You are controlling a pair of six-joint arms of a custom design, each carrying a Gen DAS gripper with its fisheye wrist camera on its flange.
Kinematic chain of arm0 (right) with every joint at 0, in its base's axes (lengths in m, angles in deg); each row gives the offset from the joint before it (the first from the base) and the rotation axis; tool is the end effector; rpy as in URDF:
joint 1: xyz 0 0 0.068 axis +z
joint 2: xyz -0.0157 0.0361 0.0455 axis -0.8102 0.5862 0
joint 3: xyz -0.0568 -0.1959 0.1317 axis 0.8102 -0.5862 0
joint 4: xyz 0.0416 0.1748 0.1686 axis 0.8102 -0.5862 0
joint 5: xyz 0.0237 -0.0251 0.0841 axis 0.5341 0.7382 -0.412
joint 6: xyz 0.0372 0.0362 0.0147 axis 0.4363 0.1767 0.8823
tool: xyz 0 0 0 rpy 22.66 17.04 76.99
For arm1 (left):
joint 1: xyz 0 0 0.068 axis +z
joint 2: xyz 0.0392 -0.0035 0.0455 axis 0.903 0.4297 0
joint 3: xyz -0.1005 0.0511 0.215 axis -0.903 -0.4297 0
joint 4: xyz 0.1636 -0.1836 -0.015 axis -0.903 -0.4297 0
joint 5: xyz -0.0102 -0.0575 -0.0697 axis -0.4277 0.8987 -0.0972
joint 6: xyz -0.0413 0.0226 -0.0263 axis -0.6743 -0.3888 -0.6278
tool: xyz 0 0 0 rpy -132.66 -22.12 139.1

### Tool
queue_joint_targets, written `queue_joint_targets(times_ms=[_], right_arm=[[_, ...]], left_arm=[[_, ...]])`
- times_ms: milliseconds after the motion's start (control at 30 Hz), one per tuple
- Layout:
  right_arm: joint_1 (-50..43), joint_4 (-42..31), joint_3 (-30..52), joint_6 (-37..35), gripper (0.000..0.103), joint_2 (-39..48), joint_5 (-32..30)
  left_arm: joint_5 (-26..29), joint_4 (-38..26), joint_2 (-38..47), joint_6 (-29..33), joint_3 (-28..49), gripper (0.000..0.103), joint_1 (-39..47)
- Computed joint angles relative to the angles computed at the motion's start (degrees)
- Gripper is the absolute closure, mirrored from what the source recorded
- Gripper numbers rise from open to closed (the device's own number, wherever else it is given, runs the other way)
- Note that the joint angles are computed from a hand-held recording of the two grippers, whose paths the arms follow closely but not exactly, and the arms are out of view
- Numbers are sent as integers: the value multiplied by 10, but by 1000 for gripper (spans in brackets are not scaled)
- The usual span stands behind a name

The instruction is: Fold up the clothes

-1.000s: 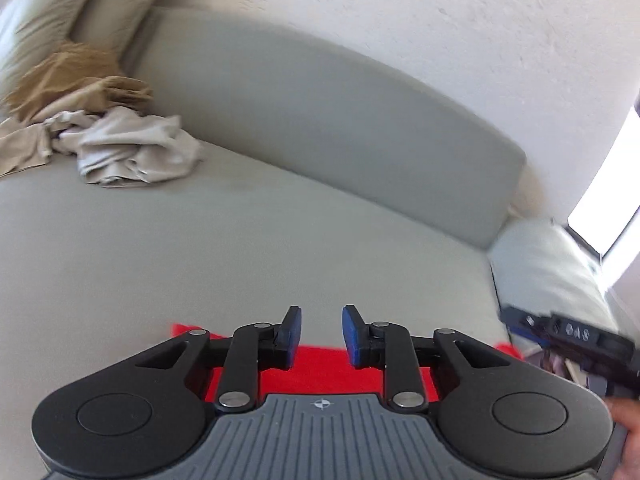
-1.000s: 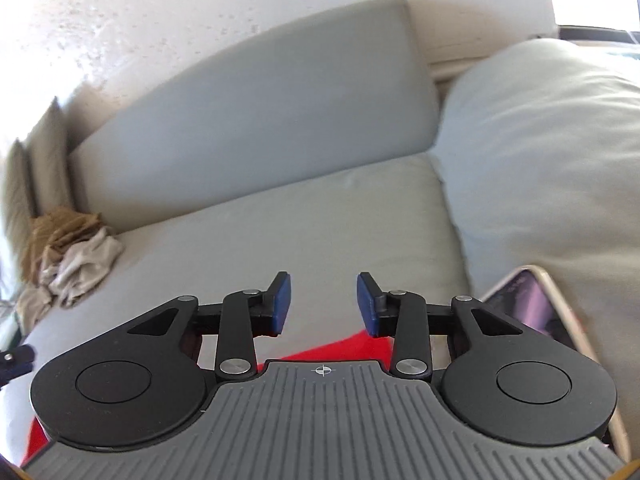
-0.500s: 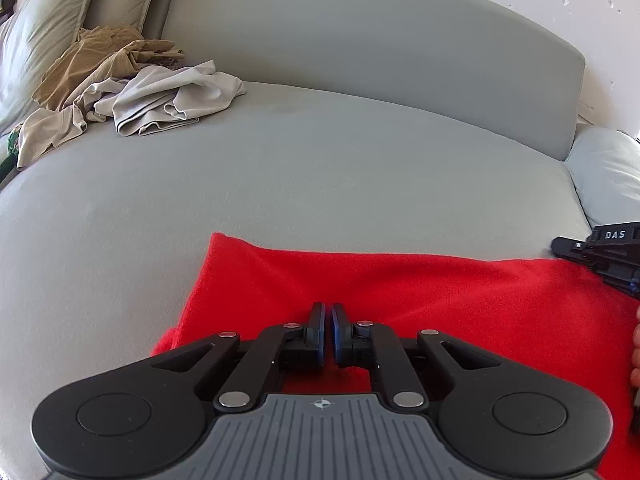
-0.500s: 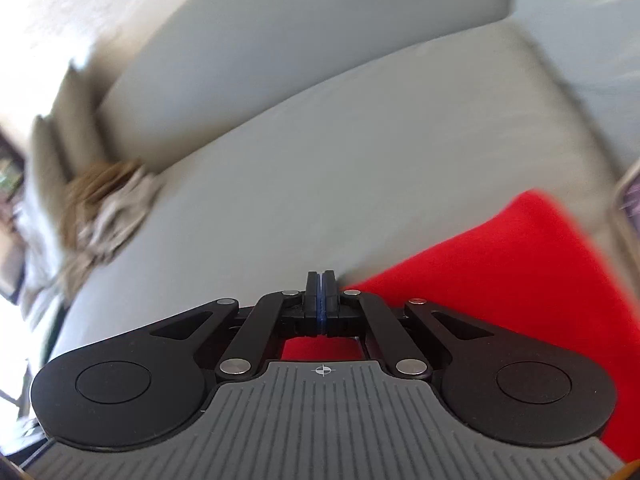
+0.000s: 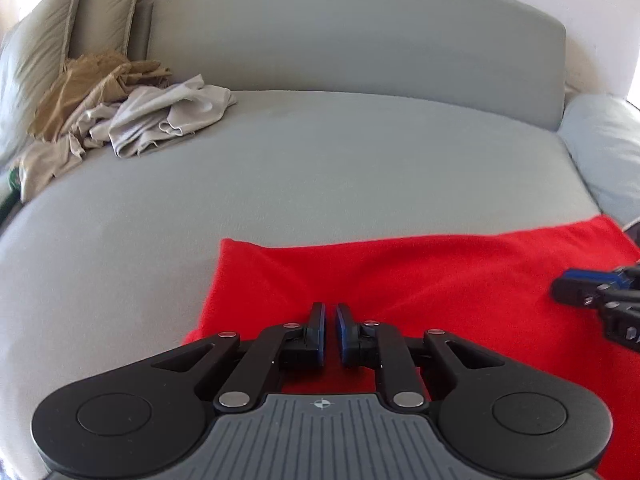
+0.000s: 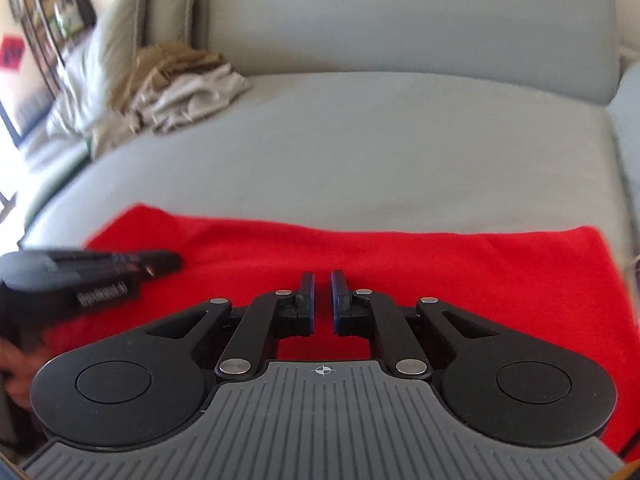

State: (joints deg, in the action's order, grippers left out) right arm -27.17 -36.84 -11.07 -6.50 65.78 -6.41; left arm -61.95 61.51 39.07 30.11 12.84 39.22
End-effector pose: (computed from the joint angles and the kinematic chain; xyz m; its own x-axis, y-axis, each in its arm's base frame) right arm 0.3022 0.1479 0.1381 -0.7379 -0.0675 -0.6716 -0.1673 0.9822 0.0851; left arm 0.3306 -0.1489 0.1366 -0.7119 0.2236 -0.6657 0.2335 0.9694 0.0760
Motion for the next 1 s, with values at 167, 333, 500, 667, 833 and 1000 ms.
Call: queue_joint_targets(times_ms=[167,333,500,667,833,1000], right_arm=[[25,-168,-68,46,59,-157,106],[4,-284,-159,128,58,-365,112],[80,-266,-199,215,51,-451,120],[140,-163,-173,180,51,-288,172],[186,-276,-185,229,50,-336,152],[251,-440,-190,369,50,-455,125]], left_arm=[[-68,-53,-118,43,-80,83,-33],[-58,-144,-286,-22,-149,74,-60],[52,-130,-322,-65,-169,56,-106],[-28,-92,-227,-53,-174,57,-167],[24,-211,-320,-47,-215,57,-162],[94,-273,-417,-94,-270,62,-113]])
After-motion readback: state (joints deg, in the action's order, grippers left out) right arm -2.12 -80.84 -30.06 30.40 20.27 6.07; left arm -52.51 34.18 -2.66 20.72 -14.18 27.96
